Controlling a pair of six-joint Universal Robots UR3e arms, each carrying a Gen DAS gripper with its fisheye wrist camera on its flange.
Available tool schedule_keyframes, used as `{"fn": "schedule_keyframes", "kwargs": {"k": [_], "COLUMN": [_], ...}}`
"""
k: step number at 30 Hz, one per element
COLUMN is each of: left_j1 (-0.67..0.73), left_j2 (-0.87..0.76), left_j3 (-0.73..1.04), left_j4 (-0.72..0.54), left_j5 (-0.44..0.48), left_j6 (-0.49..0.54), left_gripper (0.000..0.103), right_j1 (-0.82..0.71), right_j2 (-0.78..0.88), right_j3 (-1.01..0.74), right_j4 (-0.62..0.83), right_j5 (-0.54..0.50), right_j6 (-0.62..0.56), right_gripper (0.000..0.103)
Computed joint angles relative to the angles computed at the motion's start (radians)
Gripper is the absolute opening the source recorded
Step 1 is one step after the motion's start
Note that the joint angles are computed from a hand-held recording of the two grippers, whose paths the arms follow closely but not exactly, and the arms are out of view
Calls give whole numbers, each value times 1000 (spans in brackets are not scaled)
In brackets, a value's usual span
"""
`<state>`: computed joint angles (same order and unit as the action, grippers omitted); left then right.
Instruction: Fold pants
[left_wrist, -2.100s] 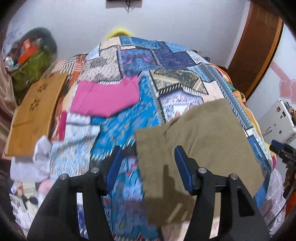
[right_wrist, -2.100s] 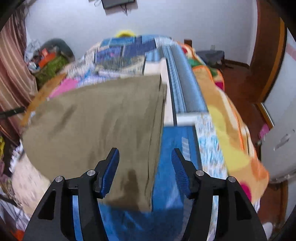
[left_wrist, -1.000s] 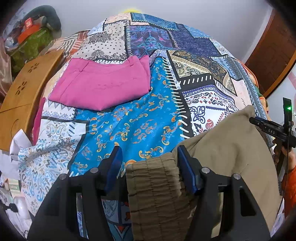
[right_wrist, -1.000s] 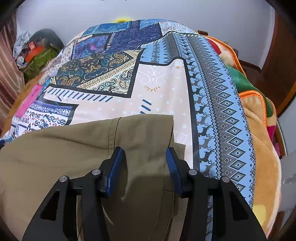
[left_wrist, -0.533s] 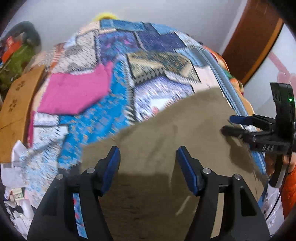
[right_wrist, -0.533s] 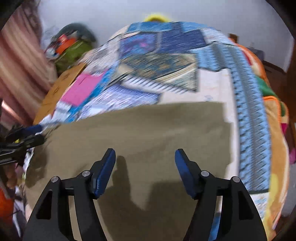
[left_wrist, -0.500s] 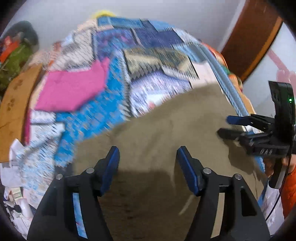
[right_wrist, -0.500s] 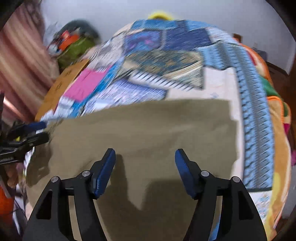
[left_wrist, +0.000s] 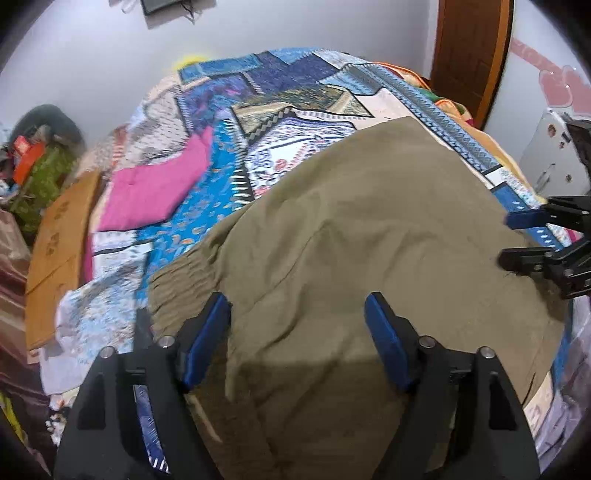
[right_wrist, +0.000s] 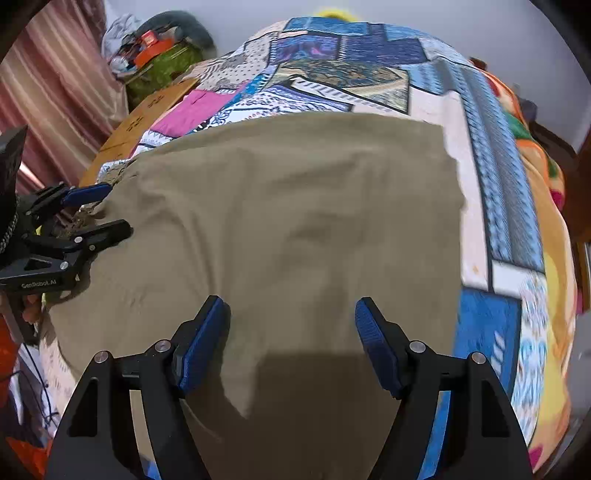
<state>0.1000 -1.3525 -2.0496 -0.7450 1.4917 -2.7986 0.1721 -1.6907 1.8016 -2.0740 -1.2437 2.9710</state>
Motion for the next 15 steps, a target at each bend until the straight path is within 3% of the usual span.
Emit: {"fn": "schedule_keyframes", "kwargs": {"k": [2, 5, 8, 11, 15], "left_j1": [22, 131, 190, 309, 412], "left_j2": [43, 124, 165, 234, 340], "left_j3": [-46, -95, -110, -105, -97], "left_j4": [11, -57, -92, -218, -348], "left_j5": [2, -88, -90, -179, -233], "left_j6": [-1, 21, 14, 42, 94], "left_gripper": [91, 95, 96, 96, 96], "right_j1": [-11, -36, -46, -59, -41], "right_j2": [-58, -144, -220, -260, -291], "right_j3": [51, 122, 179, 211, 236], "right_j4": [2, 18, 17, 13, -19], "right_j5": [-3, -4, -28, -34, -71], "right_j6": [14, 10, 14, 28, 69], "right_gripper": [70, 71, 71, 71, 71]}}
